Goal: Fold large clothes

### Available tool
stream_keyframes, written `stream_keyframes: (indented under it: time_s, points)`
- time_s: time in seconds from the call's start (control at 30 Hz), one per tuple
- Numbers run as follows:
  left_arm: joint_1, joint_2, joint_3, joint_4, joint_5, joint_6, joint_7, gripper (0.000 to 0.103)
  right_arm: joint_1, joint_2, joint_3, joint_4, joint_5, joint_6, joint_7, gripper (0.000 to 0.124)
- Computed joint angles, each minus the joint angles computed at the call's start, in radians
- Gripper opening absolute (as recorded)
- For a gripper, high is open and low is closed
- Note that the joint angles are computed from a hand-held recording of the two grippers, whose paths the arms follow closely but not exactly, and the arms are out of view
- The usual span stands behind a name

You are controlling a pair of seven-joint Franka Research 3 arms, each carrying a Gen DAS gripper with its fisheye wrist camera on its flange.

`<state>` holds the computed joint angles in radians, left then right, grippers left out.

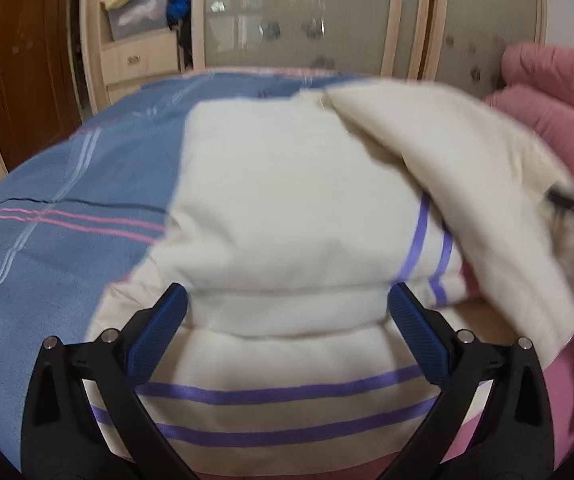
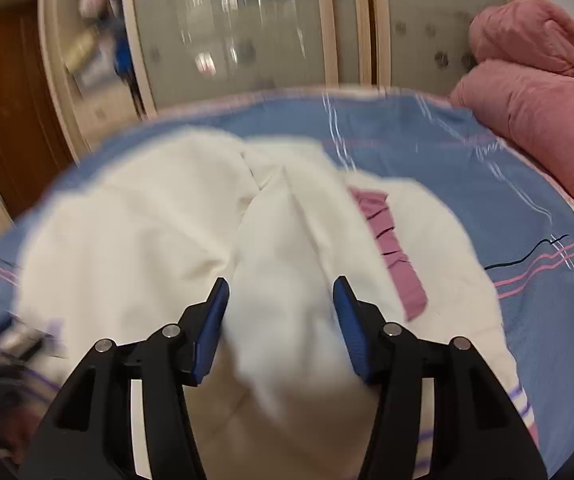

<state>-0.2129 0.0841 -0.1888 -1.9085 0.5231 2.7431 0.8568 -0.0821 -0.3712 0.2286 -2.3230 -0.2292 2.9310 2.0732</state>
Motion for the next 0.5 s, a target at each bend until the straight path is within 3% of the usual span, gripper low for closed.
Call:
stream_keyframes:
  time_s: [0.2, 0.33, 0.4, 0.5]
  points:
    - [0.018, 0.015, -0.017, 0.009, -0.18, -0.025, 0.141, 0.101, -0.046, 0.071, 0.061, 0.042, -0.169, -0.143, 0.049, 0.054]
    - [0.011, 0.03, -0.011, 0.027, -0.179, -0.036, 0.142, 0.101, -0.051, 0.105, 0.071, 0.059, -0.304, -0.156, 0.15, 0.056]
    - [0.007, 0.027, -0.009, 0.024, -0.172, -0.037, 0.135, 0.101, -0.029, 0.104, 0.055, 0.067, -0.329, -0.18, 0.156, 0.056]
    - [0.013, -0.005, -0.003, -0.015, -0.173, 0.013, 0.118, 0.101, 0.059, 0.051, -0.032, 0.029, -0.232, -0.159, 0.096, 0.056]
